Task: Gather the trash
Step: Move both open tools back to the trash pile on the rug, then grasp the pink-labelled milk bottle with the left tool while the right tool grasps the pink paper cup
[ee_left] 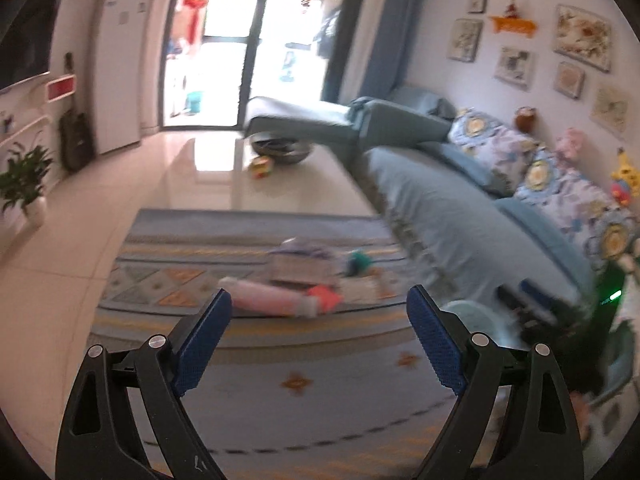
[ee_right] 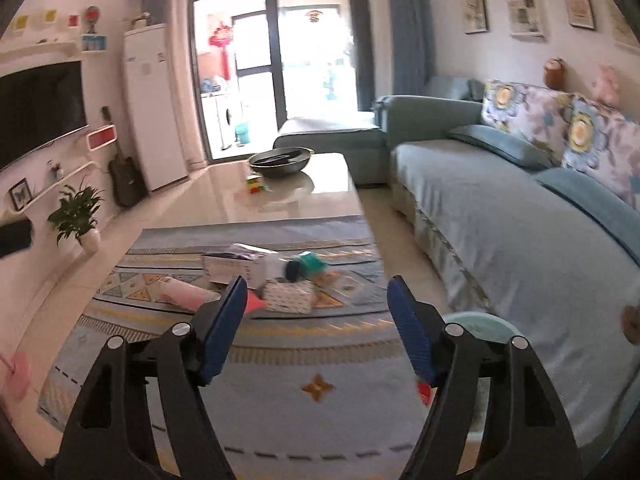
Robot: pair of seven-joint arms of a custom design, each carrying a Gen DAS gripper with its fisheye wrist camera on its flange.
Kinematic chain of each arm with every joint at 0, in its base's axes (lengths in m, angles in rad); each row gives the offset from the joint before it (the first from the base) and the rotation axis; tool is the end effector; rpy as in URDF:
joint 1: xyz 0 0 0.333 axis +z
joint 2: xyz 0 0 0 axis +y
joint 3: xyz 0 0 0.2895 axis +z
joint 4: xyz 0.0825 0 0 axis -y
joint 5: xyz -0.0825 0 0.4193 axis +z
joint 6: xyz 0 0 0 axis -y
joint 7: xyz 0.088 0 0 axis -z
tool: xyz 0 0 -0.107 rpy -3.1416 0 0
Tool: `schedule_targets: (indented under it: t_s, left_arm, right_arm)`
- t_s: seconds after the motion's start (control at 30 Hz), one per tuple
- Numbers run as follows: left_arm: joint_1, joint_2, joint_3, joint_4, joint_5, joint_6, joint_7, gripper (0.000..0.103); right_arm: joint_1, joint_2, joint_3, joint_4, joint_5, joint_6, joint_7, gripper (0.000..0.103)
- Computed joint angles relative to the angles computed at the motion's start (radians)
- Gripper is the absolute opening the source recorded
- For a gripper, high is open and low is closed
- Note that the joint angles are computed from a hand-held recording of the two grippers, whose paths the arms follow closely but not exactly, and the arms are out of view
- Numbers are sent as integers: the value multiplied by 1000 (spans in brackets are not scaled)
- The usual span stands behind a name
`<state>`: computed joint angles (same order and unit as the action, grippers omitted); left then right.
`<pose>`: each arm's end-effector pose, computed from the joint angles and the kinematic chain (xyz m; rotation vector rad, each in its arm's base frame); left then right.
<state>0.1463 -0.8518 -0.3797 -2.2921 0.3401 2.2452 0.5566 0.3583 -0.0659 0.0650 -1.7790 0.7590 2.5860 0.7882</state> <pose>0.3804 -0.1357 0.6869 -2.0621 0.9874 -0.7367 0.5771 0.2475 0.6432 -1.9342 0.8583 -0.3605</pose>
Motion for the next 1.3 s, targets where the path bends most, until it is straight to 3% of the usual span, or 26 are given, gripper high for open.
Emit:
schedule_targets:
  t_s: [0.1, 0.2, 0.27, 0.43, 0.5, 0.6, 0.63, 0.73, 0.77, 0.83, 0.97, 1.07, 1.13, 1.17, 1.23, 1.3]
  left_arm:
    - [11, -38, 59, -118, -13, 57, -15, 86]
    - [25, -56, 120, -222, -59, 153, -9, 86]
    - [58, -36, 131, -256, -68, 201, 14, 85]
    - [131, 126, 173, -271, -106, 394, 88, 80]
    - [157, 205, 187, -261, -128, 476, 116, 80]
    - [187, 310, 189, -229, -146, 535, 158, 79]
    - [178, 341, 204, -219, -165, 551, 184, 74]
    - [56, 405, 321, -215, -330, 613, 349, 56]
    - [28, 404, 343, -226, -380, 630, 391, 55]
    - [13, 371, 336, -255, -434, 628, 417, 54]
    - [-28, 273, 307, -329, -529, 589, 449, 53]
    - [-118, 210, 332, -367, -614, 544, 527, 54]
    - [-222, 178, 401, -379, -714, 514, 662, 58]
    - [-225, 162, 395, -381, -724, 494, 685, 58]
    - [-126, 128, 290, -380, -632, 457, 642, 76]
    - [-65, 139, 234, -358, -561, 468, 630, 83]
  right_arm:
    - [7, 108, 25, 94, -50, -56, 88, 48]
    - [4, 225, 64, 195, -110, -69, 154, 47]
    - [5, 289, 87, 244, -167, -53, 186, 45]
    - [-1, 465, 128, 392, -289, -27, 248, 29]
    - [-4, 520, 140, 441, -327, -26, 281, 29]
    - [-4, 605, 156, 520, -380, -27, 317, 29]
    - [-3, 629, 159, 546, -399, -38, 328, 29]
    - [4, 691, 163, 609, -452, -66, 346, 29]
    - [6, 707, 164, 627, -467, -80, 349, 29]
    - [7, 738, 170, 671, -483, -123, 356, 29]
    - [7, 736, 176, 663, -495, -116, 350, 29]
    - [-12, 734, 195, 658, -468, -115, 338, 29]
    - [-24, 729, 205, 652, -446, -119, 329, 30]
    - [-28, 729, 209, 652, -436, -126, 326, 31]
    - [-29, 730, 207, 657, -427, -132, 326, 48]
    - [-28, 725, 205, 651, -422, -123, 326, 56]
